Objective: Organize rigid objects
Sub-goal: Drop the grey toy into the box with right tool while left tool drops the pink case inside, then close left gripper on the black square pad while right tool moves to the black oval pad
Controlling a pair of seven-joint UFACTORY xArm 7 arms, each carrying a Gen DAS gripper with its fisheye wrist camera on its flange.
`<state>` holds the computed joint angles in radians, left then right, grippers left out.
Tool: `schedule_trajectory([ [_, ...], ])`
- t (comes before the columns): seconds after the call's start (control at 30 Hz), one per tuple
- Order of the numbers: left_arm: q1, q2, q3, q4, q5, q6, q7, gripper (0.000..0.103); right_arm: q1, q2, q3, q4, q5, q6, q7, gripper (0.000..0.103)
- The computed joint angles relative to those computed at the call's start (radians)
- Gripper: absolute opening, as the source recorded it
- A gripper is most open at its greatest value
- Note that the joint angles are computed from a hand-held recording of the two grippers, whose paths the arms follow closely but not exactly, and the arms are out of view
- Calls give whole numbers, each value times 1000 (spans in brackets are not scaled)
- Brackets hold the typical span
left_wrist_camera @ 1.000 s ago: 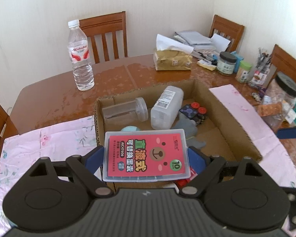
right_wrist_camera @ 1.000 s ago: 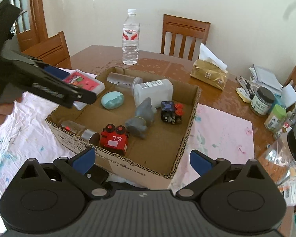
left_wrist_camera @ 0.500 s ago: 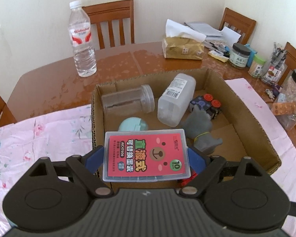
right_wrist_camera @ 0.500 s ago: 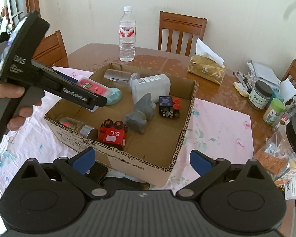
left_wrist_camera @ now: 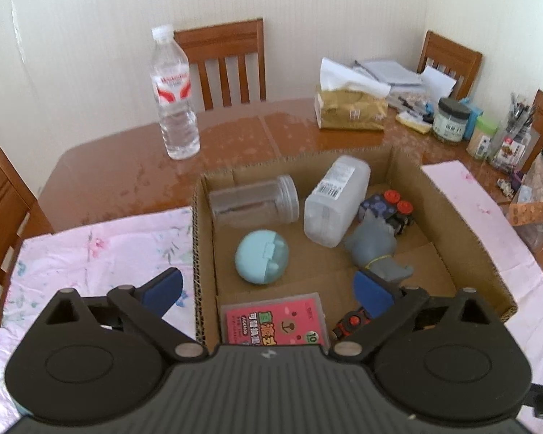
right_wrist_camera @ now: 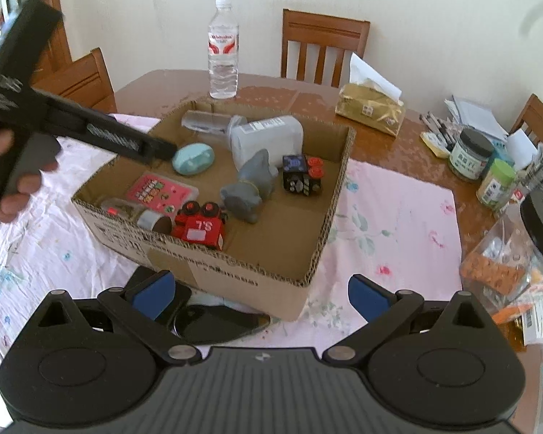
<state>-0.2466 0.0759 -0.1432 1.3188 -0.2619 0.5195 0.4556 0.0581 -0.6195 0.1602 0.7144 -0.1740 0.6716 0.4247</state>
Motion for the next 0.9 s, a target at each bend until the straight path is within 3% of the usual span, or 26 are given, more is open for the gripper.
schedule_trajectory([
  [0.37, 11, -158, 39, -159, -95, -23, 61, 102, 37, 12, -9, -73, 47, -32, 10, 103],
  [0.63, 13, -262, 70, -313, -64, -46, 18, 102, 67, 74, 0, -111, 53, -83, -3, 103],
  [0.9, 12, -310, 83, -395, -32, -17, -61, 102, 35, 127, 38, -119, -25, -132, 52, 103],
])
